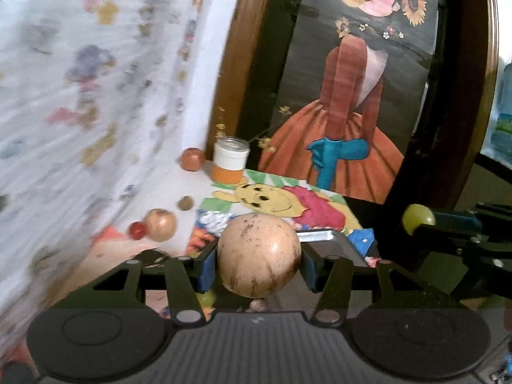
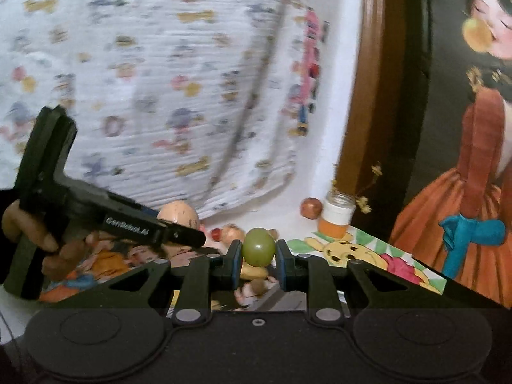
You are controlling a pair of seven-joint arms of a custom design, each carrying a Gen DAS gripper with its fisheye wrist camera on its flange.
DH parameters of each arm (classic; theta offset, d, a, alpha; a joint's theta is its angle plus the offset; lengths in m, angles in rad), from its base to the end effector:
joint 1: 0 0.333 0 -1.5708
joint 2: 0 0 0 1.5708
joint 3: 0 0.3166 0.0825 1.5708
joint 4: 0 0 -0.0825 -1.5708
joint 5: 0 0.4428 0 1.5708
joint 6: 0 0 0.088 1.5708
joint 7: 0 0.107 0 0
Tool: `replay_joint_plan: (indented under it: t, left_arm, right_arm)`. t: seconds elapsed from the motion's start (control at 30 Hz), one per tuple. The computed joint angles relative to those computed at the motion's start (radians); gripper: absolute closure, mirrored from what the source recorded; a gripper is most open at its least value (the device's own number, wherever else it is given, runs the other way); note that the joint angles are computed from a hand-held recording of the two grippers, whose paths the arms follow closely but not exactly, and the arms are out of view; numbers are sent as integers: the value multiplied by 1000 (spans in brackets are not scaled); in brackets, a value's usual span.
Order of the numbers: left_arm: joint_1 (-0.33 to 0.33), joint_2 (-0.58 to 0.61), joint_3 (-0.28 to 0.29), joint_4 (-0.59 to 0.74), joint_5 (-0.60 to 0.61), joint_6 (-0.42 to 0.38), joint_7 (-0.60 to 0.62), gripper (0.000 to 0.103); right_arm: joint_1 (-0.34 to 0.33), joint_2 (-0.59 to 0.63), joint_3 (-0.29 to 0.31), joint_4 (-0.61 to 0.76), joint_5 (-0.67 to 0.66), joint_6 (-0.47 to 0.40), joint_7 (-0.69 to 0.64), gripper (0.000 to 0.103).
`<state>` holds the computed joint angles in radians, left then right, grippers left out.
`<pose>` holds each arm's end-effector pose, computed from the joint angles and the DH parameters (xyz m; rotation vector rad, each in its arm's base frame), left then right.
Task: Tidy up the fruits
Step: 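Carry the melon and grape over the grey tray and open both tools to release them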
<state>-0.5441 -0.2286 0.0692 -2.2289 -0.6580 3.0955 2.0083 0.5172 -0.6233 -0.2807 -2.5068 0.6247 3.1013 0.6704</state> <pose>0.5348 -0.2150 0.5630 -1.4421 1.8845 -1.3467 0.4672 0.0423 0.5910 -1.7237 1.0608 -0.8472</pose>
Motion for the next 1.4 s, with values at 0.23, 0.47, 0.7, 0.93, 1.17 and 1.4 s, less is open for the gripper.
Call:
replay_joint_plan:
  t: [0.23, 0.47, 0.7, 0.93, 1.17, 1.4]
  left_arm:
    - [15, 206, -22, 199, -108, -50, 144, 46]
    - [99, 391, -102, 381, -111, -126, 194, 46]
    - [149, 509, -150, 499, 36, -180, 86, 46]
    - [179, 557, -185, 535, 201, -223, -17, 46]
    - [243, 569, -252, 541, 292, -237, -80, 46]
    - [311, 574, -329, 536, 383, -234, -119, 45]
  right_arm:
    - [145, 177, -200, 129, 80, 51, -113, 79]
    - [301, 331, -407, 248, 266, -9, -284, 79]
    - [262, 452, -428, 324, 401, -121, -335, 79]
    - [140, 495, -326, 321, 313, -173, -246, 79]
    - [16, 527, -213, 310, 192, -163, -89, 79]
    - [-77, 529, -128, 300, 192, -171, -56, 79]
